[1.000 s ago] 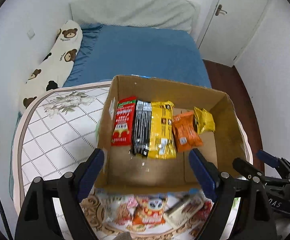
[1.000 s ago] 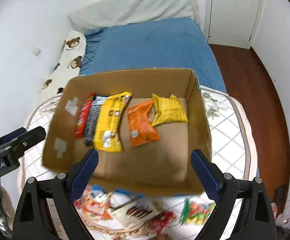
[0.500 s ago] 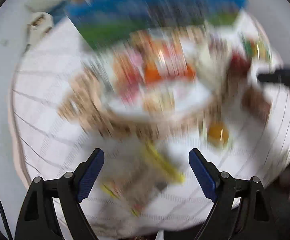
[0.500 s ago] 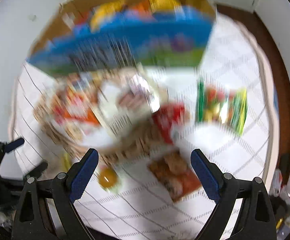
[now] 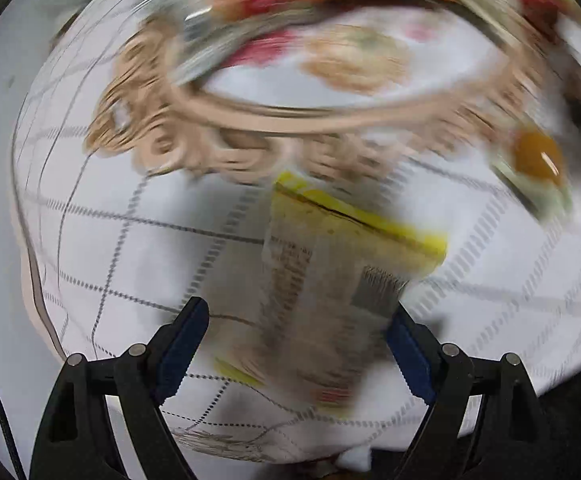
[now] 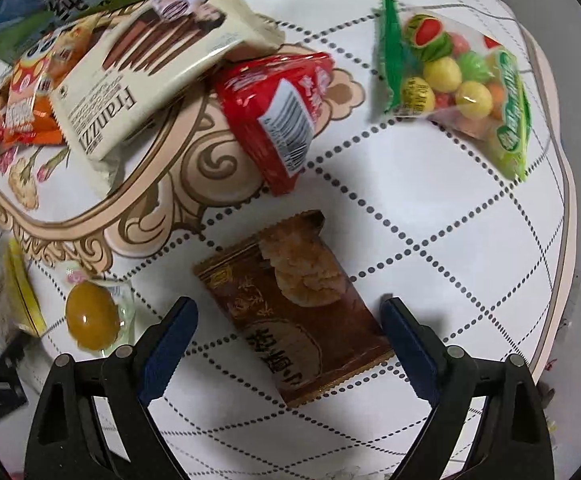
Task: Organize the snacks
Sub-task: 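Grasp the white-yellow packet with the left tool while the right tool grasps the brown cookie packet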
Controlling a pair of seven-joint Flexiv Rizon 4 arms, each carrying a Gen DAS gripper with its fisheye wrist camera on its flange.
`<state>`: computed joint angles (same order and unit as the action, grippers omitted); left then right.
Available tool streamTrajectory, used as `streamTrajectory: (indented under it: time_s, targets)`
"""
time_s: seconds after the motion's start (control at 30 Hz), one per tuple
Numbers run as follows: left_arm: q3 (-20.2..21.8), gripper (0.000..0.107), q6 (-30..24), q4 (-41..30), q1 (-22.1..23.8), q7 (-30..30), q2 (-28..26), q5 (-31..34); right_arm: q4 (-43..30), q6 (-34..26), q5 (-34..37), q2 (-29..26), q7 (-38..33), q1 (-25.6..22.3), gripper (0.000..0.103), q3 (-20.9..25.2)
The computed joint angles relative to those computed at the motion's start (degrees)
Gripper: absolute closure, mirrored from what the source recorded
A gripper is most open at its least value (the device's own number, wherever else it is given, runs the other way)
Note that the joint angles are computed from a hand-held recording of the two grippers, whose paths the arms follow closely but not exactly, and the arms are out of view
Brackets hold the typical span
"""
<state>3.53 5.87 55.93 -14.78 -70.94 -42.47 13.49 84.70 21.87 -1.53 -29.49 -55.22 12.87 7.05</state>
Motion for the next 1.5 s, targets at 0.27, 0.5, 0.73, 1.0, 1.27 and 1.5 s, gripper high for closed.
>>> streamTrajectory:
  time_s: [0.27,0.5,0.73,1.0,1.27,1.5]
  targets:
    - [-2.16,0.02,-9.94,-12.24,6.05,-10.42,-6.98,-11.45,1.01,0.12,11.32,2.66,-0.64,-2.94,0.033,3.2]
    - [-1.92,0.034,-5.34,-4.49,5.82,-11.5,-5.0,-11.82,3.75,2.72,9.01,3.38,1.95,-0.5,0.031,1.94]
    - [-3.49,0.06,0.2,3.19,4.87,-18.4,-1.08,-15.91,1.97,3.12,4.8,2.12,2.29,1.48,0.045,2.19]
    - [-3.94,0.058,4.48,11.61,2.56,-20.42,2.4,-15.46,5.03,4.21,7.61,4.07,1.68,2.85,0.034,3.5]
    - [-3.95,0.061,7.8,14.11,-0.01,-23.47,4.06,-13.02,7.72,9.81,1.56,4.41,6.26,4.93,0.044,2.27]
    - [-5.69,0.062,9.12,12.12,2.22,-22.33,5.03,-17.54,9.45,11.27,6.45,9.59,6.21,2.84,0.044,3.72]
